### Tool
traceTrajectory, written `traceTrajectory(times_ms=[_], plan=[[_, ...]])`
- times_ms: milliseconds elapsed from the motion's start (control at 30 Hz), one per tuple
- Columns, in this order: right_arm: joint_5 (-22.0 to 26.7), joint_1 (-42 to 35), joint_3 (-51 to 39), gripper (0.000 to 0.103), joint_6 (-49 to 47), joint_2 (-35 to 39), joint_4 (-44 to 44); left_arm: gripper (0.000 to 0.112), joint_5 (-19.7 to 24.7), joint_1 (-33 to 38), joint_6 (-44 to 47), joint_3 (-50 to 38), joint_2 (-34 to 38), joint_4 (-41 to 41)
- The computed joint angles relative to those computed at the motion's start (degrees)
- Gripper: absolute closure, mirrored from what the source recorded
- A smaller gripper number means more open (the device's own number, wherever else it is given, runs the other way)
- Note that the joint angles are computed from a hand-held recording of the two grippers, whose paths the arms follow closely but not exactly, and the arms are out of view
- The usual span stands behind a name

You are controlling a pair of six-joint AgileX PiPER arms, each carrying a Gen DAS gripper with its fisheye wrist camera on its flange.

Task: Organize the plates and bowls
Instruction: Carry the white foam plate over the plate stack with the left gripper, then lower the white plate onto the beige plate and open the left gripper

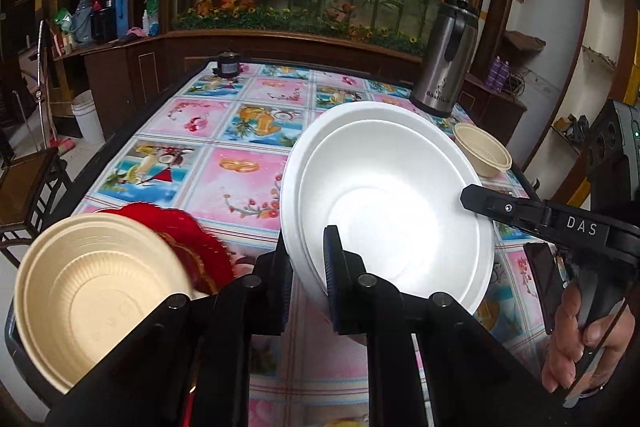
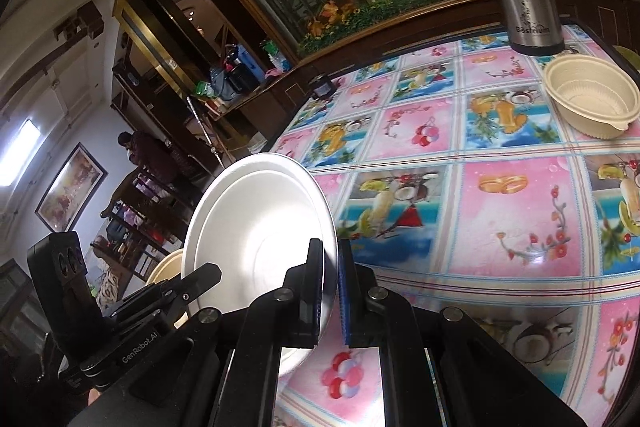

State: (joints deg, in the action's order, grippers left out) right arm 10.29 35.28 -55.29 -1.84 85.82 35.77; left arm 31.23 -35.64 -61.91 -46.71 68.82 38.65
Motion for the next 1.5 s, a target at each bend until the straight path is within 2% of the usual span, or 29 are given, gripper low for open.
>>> traceTrajectory(times_ms=[67,167,333,400,567,633,833,1267,1500], plan=[[0.6,2.1,-1.9,0.096,9.8,0.4,-9.6,0.1,0.6,0.8,0.3,1.3,-2.9,-0.2],[2.5,4.4,-5.5,0.096,16.1,2.1,-15.2,0.1,2.4,2.0,1.7,2.6,-6.9,-0.8],[7.4,6.6,-13.3,0.096,11.7,7.4,-8.4,0.1,3.9,8.2,9.5,5.2,-14.7,-7.1],[9.9,8.0,-17.7,0.096,12.5,10.5,-8.5,0.1,4.2,11.9,13.6,6.0,-17.2,-10.0],[13.8,11.5,-27.2,0.096,14.1,18.6,-8.4,0.1,4.0,25.1,28.4,8.3,-21.9,-21.6],[15.8,12.8,-31.3,0.096,14.1,22.0,-7.8,0.1,3.4,31.5,37.0,9.4,-23.3,-28.8],[20.2,15.8,-40.6,0.096,20.1,28.9,-13.9,0.1,1.8,45.8,57.8,13.0,-23.3,-46.7],[25.4,19.2,-47.6,0.094,30.3,32.5,-27.0,0.1,0.5,51.8,69.2,15.8,-21.5,-56.5],[25.5,19.5,-48.0,0.092,30.7,32.9,-27.9,0.1,1.1,53.0,70.9,15.7,-21.4,-58.6]])
